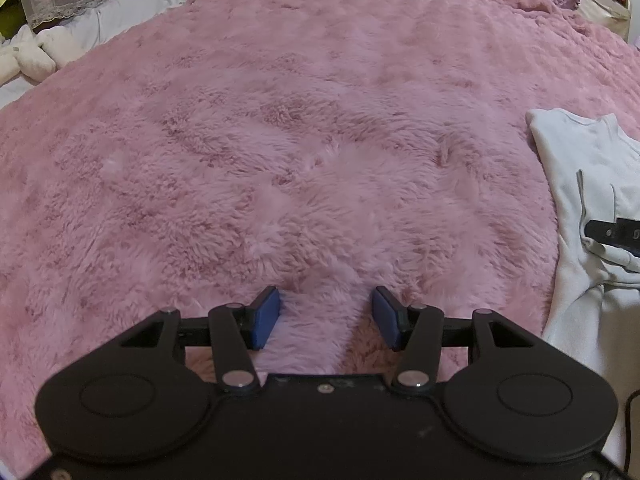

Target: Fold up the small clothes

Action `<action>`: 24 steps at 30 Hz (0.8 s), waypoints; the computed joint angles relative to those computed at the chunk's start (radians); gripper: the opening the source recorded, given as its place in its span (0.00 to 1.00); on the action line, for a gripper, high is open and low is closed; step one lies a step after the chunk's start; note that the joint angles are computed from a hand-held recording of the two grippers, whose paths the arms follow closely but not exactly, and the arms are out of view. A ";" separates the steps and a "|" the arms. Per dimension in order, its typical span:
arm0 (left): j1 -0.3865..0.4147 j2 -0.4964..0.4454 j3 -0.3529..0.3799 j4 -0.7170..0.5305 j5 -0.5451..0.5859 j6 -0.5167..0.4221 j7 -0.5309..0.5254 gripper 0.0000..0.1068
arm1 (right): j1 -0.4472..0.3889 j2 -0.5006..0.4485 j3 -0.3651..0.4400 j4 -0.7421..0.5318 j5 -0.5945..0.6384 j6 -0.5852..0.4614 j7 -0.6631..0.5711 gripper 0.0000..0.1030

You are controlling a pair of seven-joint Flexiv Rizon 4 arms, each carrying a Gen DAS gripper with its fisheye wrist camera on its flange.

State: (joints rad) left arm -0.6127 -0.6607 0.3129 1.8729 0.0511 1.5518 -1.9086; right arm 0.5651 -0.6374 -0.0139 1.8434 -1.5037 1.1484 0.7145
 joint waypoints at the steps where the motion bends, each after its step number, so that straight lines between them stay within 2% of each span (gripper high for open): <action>1: -0.001 0.000 0.001 -0.001 0.001 0.000 0.000 0.50 | 0.005 -0.007 -0.011 -0.003 -0.032 -0.003 0.014 0.53; 5: -0.004 -0.001 0.004 -0.002 0.005 -0.001 -0.003 0.50 | 0.006 0.005 0.006 -0.002 -0.004 -0.031 -0.058 0.54; 9: 0.009 0.001 -0.009 0.002 0.003 0.002 0.002 0.50 | 0.014 0.091 0.008 0.061 -0.087 -0.110 -0.008 0.54; 12: 0.020 0.004 -0.021 0.006 -0.002 0.006 0.007 0.50 | 0.001 0.187 0.036 0.174 -0.090 -0.258 -0.005 0.52; 14: 0.020 0.003 -0.021 0.005 -0.004 0.004 0.010 0.50 | -0.002 0.264 0.062 0.269 -0.045 -0.411 -0.033 0.52; 16: 0.011 0.001 -0.012 0.002 -0.003 0.001 0.009 0.50 | -0.028 0.346 0.093 0.368 0.014 -0.514 -0.070 0.52; 18: -0.004 -0.002 0.004 -0.003 0.001 -0.003 0.004 0.50 | -0.079 0.416 0.121 0.457 0.083 -0.552 -0.056 0.52; 20: -0.019 -0.007 0.018 -0.010 0.006 -0.010 -0.004 0.50 | -0.152 0.466 0.128 0.528 0.081 -0.504 -0.004 0.52; 21: -0.026 -0.011 0.025 -0.015 0.009 -0.015 -0.008 0.50 | -0.170 0.470 0.129 0.545 0.048 -0.521 0.021 0.52; 22: -0.031 -0.014 0.031 -0.020 0.012 -0.021 -0.013 0.50 | -0.166 0.459 0.137 0.550 0.040 -0.597 0.016 0.52; 23: -0.037 -0.019 0.038 -0.027 0.017 -0.027 -0.018 0.50 | -0.155 0.442 0.141 0.544 0.072 -0.657 -0.019 0.53; 24: -0.042 -0.023 0.043 -0.033 0.022 -0.031 -0.023 0.50 | -0.173 0.422 0.143 0.532 0.100 -0.653 -0.040 0.55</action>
